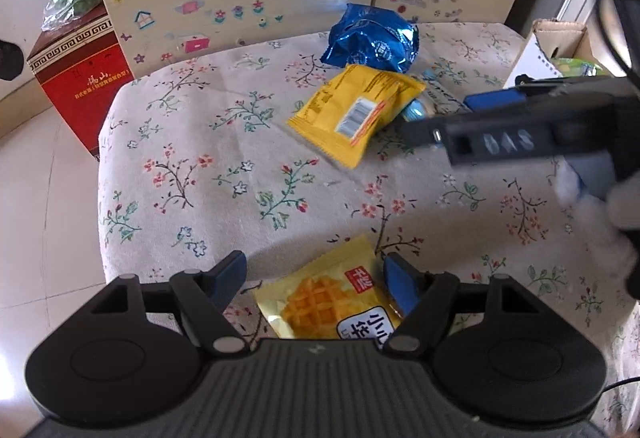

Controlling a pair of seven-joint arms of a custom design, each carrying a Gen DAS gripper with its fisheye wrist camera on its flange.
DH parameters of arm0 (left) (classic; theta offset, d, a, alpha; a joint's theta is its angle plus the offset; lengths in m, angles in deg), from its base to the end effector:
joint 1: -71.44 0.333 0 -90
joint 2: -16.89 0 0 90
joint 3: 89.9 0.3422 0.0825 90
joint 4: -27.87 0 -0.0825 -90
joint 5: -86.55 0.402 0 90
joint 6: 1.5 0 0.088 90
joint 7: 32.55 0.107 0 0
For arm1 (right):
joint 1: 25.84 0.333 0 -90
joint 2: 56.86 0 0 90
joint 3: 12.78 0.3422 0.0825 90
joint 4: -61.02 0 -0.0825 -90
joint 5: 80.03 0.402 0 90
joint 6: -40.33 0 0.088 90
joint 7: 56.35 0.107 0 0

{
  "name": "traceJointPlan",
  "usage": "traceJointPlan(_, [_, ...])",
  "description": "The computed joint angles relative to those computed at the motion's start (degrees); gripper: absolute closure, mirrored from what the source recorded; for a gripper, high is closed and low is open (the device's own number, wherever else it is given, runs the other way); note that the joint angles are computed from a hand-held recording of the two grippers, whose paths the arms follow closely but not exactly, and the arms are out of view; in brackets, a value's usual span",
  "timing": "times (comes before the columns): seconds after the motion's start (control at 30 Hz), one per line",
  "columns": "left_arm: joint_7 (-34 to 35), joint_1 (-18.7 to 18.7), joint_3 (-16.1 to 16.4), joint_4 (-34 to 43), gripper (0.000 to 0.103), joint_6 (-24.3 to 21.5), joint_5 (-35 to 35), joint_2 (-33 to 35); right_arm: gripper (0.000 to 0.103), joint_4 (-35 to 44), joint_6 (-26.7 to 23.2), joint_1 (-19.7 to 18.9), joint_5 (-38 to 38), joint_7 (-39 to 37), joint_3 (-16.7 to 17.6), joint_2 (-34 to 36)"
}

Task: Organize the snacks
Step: 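Grasp the white Amerio packet with the right tool while the left tool grasps the yellow waffle packet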

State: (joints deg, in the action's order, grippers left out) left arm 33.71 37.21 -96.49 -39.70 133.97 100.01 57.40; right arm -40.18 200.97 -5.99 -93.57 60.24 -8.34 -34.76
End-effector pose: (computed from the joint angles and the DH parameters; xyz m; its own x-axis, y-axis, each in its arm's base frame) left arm 0.6418 -0.5102 0.4412 -0.3812 -0.9233 0.0475 -0.8209 0.3144 -0.4766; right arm 0.6551 0.3001 0.4355 0.1779 -0.9773 -0.1151 -0.7936 -0.0733 -0.6040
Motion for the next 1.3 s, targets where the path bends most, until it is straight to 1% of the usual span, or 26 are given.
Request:
traceJointPlan(0.07, [-0.3,-0.1,0.2,0.2,0.028,-0.4,0.0,0.0,0.018,-0.8,-0.3,-4.6,6.7,-8.1,5.7,-0.6])
traceJointPlan(0.13, [-0.8,0.1,0.1,0.2,0.028,-0.6,-0.3,-0.1,0.017,-1.4,-2.2,-10.0,16.9,-18.9,12.3,-1.2])
traceJointPlan(0.17, [-1.1,0.2,0.1,0.2,0.028,-0.7,-0.4,-0.1,0.017,-1.3,-3.8,-11.8,21.0,-23.6,14.6,-1.4])
traceJointPlan(0.2, [-1.2,0.3,0.0,0.1,0.028,-0.7,-0.6,-0.2,0.018,-1.1,-5.3,-13.0,23.9,-27.3,16.0,-1.6])
traceJointPlan(0.23, [-1.3,0.4,0.0,0.1,0.028,-0.7,-0.7,-0.3,0.018,-1.1,-6.2,-13.3,25.4,-30.1,16.5,-1.9])
traceJointPlan(0.27, [-1.5,0.4,-0.1,0.1,0.028,-0.9,-0.8,-0.3,0.018,-1.2,-6.1,-12.4,24.9,-31.0,15.6,-2.3])
traceJointPlan(0.3, [-1.6,0.5,-0.2,0.2,0.028,-1.2,-1.0,-0.3,0.018,-1.4,-5.3,-10.6,23.1,-30.1,13.7,-2.7])
traceJointPlan(0.37, [-1.3,0.9,-0.8,0.4,0.028,-1.6,-1.9,-0.3,0.018,-1.0,-3.6,-5.6,17.0,-24.6,7.9,-2.8])
traceJointPlan(0.43, [-0.7,1.2,-1.4,0.5,0.028,-1.8,-2.8,-0.4,0.017,-0.6,-1.8,-1.7,11.3,-19.1,3.2,-2.4])
traceJointPlan(0.5, [0.1,1.4,-1.7,0.6,0.028,-2.0,-3.4,-0.3,0.017,-0.4,-0.2,0.3,7.2,-14.7,0.6,-1.8])
traceJointPlan(0.57, [1.1,1.6,-2.1,0.6,0.028,-2.3,-4.0,-0.4,0.017,0.3,0.0,1.7,2.7,-11.6,-1.5,-1.0])
traceJointPlan(0.67, [2.2,2.0,-2.8,-0.2,0.027,-2.2,-5.5,-1.0,0.016,1.9,0.2,1.2,-0.3,-11.6,-1.5,0.7])
traceJointPlan(0.73, [3.1,2.0,-3.1,-0.6,0.027,-2.1,-6.1,-1.2,0.014,2.9,1.3,2.2,-2.3,-7.9,-2.9,1.8])
traceJointPlan(0.83, [4.0,2.1,-3.5,-0.9,0.027,-1.9,-7.1,-1.5,0.012,3.9,3.2,1.0,-1.5,-6.5,-1.6,3.5])
traceJointPlan(0.93, [5.2,2.5,-4.1,-1.1,0.027,-1.6,-8.5,-1.7,0.012,4.6,4.0,1.3,-2.3,-5.0,-2.1,4.7])
traceJointPlan(0.97, [5.7,2.5,-4.2,-0.8,0.027,-1.9,-8.7,-1.5,0.012,4.7,4.1,0.8,-2.0,-5.1,-1.7,5.0])
traceJointPlan(1.0, [6.1,2.4,-4.2,-0.7,0.026,-2.0,-8.8,-1.5,0.012,4.9,3.7,-0.2,-1.1,-6.1,-0.5,5.2])
traceJointPlan(1.07, [6.6,2.0,-3.9,-0.2,0.026,-2.7,-8.5,-1.1,0.011,5.2,1.6,-3.2,2.3,-10.3,3.2,5.3])
traceJointPlan(1.13, [6.3,1.4,-3.1,0.2,0.026,-3.1,-7.7,-1.0,0.011,5.5,-0.9,-4.4,4.4,-14.4,5.1,4.9])
traceJointPlan(1.23, [6.0,1.4,-2.9,0.4,0.026,-3.6,-7.5,-0.9,0.011,6.0,-4.9,-5.0,7.5,-19.9,6.5,4.1])
traceJointPlan(1.3, [6.0,1.2,-2.8,0.0,0.025,-3.8,-7.0,-1.2,0.011,5.8,-6.3,-3.5,6.9,-21.1,5.2,3.5])
